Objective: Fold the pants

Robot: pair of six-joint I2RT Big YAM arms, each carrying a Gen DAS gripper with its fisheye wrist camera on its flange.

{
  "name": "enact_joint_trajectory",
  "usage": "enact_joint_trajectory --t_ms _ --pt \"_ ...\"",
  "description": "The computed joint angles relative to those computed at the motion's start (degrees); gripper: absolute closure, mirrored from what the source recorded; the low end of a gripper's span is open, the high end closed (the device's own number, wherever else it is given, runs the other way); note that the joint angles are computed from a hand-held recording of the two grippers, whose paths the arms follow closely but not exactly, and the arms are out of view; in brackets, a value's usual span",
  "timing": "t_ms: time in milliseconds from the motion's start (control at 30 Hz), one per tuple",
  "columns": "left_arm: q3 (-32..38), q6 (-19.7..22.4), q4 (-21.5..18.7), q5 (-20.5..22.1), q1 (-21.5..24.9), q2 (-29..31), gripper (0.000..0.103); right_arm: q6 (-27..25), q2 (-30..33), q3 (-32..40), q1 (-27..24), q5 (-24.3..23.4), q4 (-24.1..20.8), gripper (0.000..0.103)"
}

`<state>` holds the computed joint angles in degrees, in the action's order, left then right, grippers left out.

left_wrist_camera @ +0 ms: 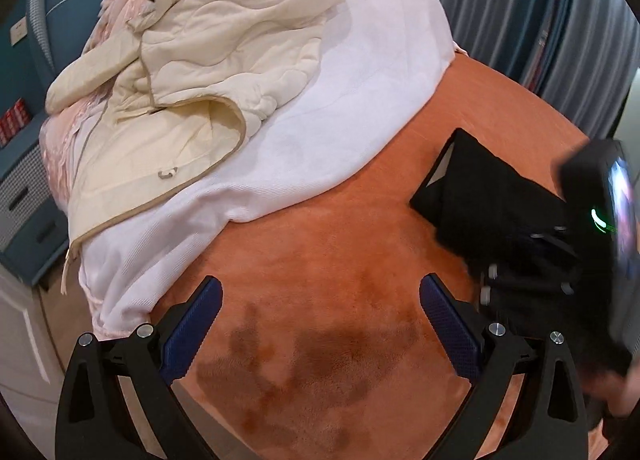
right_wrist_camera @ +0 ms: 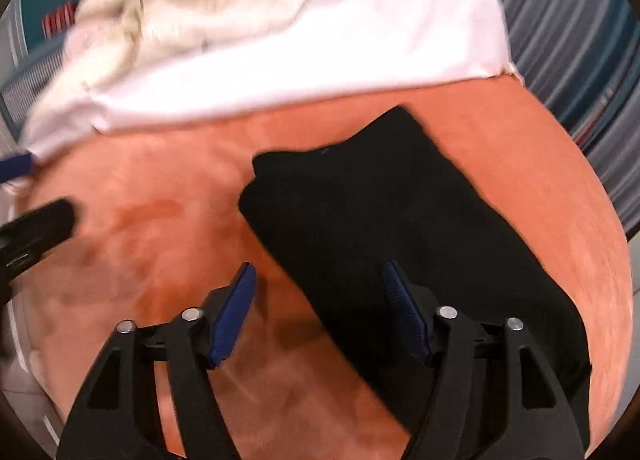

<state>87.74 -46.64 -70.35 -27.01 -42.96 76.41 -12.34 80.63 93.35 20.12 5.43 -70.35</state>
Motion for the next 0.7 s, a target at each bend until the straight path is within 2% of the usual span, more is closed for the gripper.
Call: enact_joint_trajectory --t_ms 33,100,167,233,267,300,333,367,400,433,467,533,633,700 --pt "-0.3 0.5 0.6 0.2 0.1 -0.2 0.005 1.8 1.4 0.9 -0.4 -0.2 -0.5 0.073" --pt "-0.6 0.6 1.6 0.6 -0.1 -0.5 0.006 7.9 1.0 2.0 -3.6 -7.6 0.6 0.083" --pt "-0.6 1.2 3.2 1.9 0.1 -0.3 0.005 15.9 -0.6 1.9 -7.1 -14.3 5.7 0.085" --pt "0.3 1.5 3.7 3.2 0.4 0.7 0.006 20.9 -0.5 1.1 -7.9 -15.1 9.6 0.084" --pt "0.8 1.6 3.9 4.2 0.6 1.3 0.006 20.0 1.0 1.8 -7.1 -13.9 8.1 0.082" --pt "1.1 1.7 4.2 5.2 0.7 1.8 0.006 17.9 3.9 3.2 -5.7 -11.8 4.5 0.069" --pt "1.4 1.8 4.8 6.4 0.8 2.2 0.006 16.6 5.0 2.8 -4.3 -9.6 3.7 0.065" --pt "1.4 1.7 5.2 7.6 1.1 2.5 0.006 13.9 3.8 1.3 -2.4 -4.7 5.9 0.065" --pt "0.7 1.4 6.7 8.7 1.3 1.9 0.005 12.5 2.8 0.7 -1.8 -3.8 6.5 0.059" --pt "-0.1 0.3 8.3 11.2 2.2 1.4 0.005 12.3 2.1 0.9 -2.2 -6.2 5.9 0.050" --pt "0.3 -0.4 8.0 12.2 2.7 1.6 0.005 13.5 0.4 0.2 -3.5 -8.7 6.2 0.050" --pt "0.7 -2.0 8.8 14.7 3.9 2.2 0.005 15.2 -4.5 -2.7 -8.7 -18.2 7.7 0.051" --pt "2.6 -4.5 10.1 17.7 5.0 4.0 0.005 17.2 -11.0 -6.7 -14.8 -17.6 8.4 0.051" --pt "5.3 -5.5 9.9 18.7 5.2 6.5 0.006 16.3 -14.6 -9.3 -18.8 -15.0 7.3 0.051"
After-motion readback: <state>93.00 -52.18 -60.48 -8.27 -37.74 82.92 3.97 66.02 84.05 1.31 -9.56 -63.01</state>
